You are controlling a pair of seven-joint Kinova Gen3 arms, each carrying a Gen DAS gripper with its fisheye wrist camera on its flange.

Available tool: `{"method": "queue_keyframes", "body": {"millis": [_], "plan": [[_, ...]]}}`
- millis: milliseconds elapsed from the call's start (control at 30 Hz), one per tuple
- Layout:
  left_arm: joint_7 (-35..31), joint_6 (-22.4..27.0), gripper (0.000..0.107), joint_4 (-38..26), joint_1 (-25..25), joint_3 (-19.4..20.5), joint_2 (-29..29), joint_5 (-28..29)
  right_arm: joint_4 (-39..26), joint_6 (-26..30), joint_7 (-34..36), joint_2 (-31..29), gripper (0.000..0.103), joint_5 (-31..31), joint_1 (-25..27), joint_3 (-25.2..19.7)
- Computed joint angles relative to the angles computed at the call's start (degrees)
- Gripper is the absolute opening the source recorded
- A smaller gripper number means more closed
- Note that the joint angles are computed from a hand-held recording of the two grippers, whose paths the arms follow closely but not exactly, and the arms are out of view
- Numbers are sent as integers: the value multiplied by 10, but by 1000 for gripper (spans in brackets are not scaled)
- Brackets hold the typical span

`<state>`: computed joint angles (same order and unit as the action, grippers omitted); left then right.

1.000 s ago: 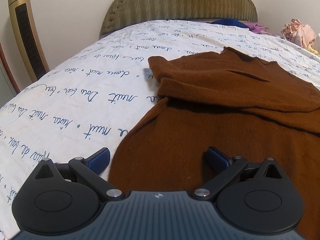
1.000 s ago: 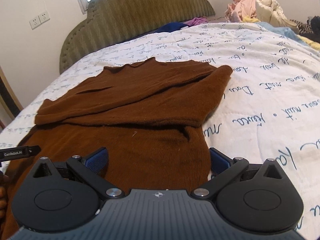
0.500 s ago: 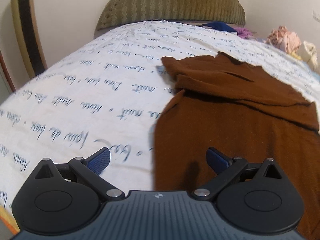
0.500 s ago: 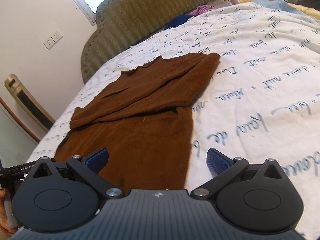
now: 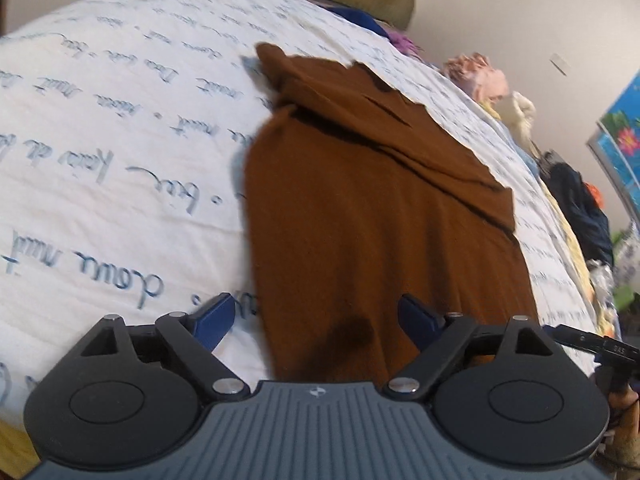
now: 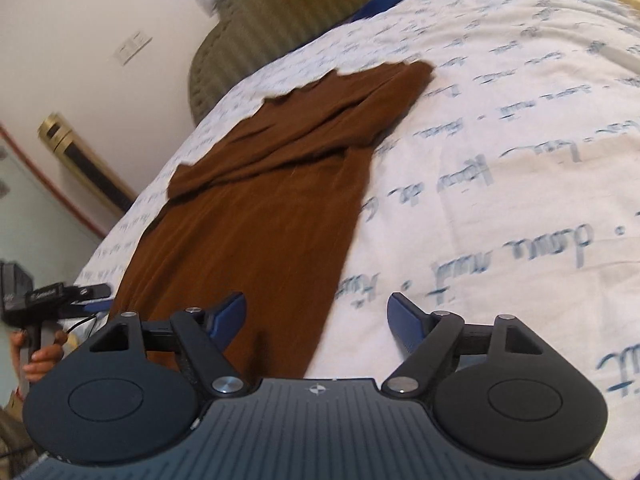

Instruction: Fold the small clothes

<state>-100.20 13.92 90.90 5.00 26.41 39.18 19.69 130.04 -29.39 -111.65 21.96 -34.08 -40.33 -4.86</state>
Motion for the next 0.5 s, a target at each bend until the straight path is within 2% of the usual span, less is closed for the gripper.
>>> {"method": "queue_keyframes", "body": {"millis": [67,167,233,267,300,333,367,400,433,467,500], "plan": [[-44,-4,89,4,-40,53,17,17,-7,6,-22,6,76,46,21,-18],[-114,28,89,-8,-103,133,63,65,-24,15,-39,20,74,116,81,-78],[-151,23,89,-3,-138,184,93,71,-37,22,-54,30,74,163,97,-94],[-156,13,89,2,-145,198,100,67,-43,20,-60,36,73,186,117,-114],[-151,11,87,0,-144,201,103,58,-49,16,-70,43,66,209,137,-134],[-152,16,78,-6,-139,198,104,59,-57,19,-85,50,61,233,150,-144],[-156,25,70,-14,-133,192,105,63,-69,30,-94,54,52,248,154,-143],[-156,44,51,-29,-121,177,103,69,-83,50,-99,56,42,254,147,-131],[-148,67,32,-48,-102,152,100,70,-97,73,-101,55,36,250,130,-109],[-129,85,23,-66,-80,126,96,64,-110,93,-109,54,25,251,109,-83],[-107,93,12,-78,-58,99,90,53,-119,106,-117,54,19,251,91,-60]]}}
